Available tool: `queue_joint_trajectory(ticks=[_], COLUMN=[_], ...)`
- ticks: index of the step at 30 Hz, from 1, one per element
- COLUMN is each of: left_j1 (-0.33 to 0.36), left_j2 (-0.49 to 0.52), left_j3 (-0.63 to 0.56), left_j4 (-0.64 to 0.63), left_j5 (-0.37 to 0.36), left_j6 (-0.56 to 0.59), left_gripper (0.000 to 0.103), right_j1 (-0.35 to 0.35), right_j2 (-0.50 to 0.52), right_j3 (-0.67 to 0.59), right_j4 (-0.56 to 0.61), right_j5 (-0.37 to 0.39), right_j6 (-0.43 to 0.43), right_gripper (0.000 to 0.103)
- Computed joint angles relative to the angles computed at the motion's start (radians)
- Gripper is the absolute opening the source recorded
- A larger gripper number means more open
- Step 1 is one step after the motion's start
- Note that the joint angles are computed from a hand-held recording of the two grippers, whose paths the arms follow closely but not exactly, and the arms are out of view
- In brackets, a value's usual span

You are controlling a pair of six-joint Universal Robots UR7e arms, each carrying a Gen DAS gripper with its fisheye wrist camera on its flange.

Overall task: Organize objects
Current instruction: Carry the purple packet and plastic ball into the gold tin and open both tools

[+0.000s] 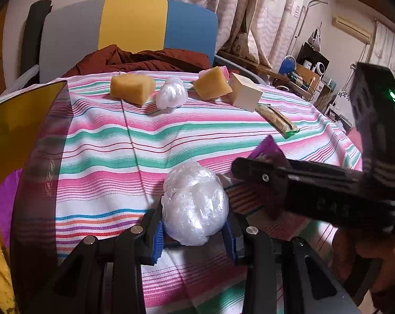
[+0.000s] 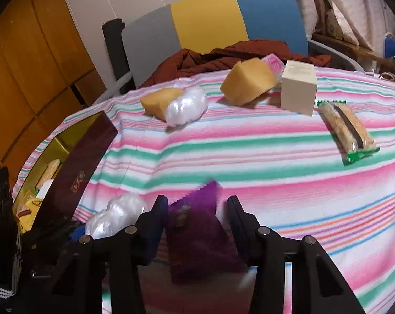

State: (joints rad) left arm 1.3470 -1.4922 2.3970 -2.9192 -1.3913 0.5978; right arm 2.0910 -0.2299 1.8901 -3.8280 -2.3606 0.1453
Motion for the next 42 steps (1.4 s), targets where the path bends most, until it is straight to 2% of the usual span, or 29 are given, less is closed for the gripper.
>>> queue_joint_trajectory(ticks=[5,6,7,12,15,23,30,36,42], left_j1=[0.007,0.007,0.006,-0.012,-0.003,0.019,0.073,0.135,0.184], left_j2=[-0.002,-0.002,-0.003,-0.032,-0.092,-0.215,-0.232,-0.186,-0.104], left_j3=[0.002,0.002,0.003,0.016,0.021,-0.006,-0.109,-0.239,-0.372], left_j4=[-0.002,-0.001,0.000,0.017,0.077,0.158,0.205,0.262,0.313], left_j5=[-0.013,-0.014,-0.013,0.013,-0.027,-0.092,-0.076,-0.060,-0.012], left_j6=[0.003,0.003,0.004,-0.005,-0.029,-0.046,-0.097,-0.125,-0.149], left_gripper=[0.036,0.036,0.036,0.036,0.036,0.036,0.036,0.036,0.036], right_j1=[0.020,0.022,0.025,0.032,0.042,0.102,0.125,0.132,0.131], right_j2=[0.007,0.006,0.005,-0.004,-0.008,-0.013,0.002,0.047,0.116], right_j3=[0.006,0.006,0.007,0.033,0.049,0.015,-0.098,-0.261,-0.467], right_j4=[-0.001,0.007,0.015,-0.002,-0.021,-0.027,0.049,0.178,0.346], right_j5=[-0.028,-0.032,-0.037,-0.020,-0.012,0.011,0.105,0.187,0.227], right_j6=[0.030,0.038,0.046,0.123,0.181,0.203,0.180,0.120,0.051], right_gripper=[0.048,0.047,0.038,0.038,0.038,0.038,0.038,0.038,0.038])
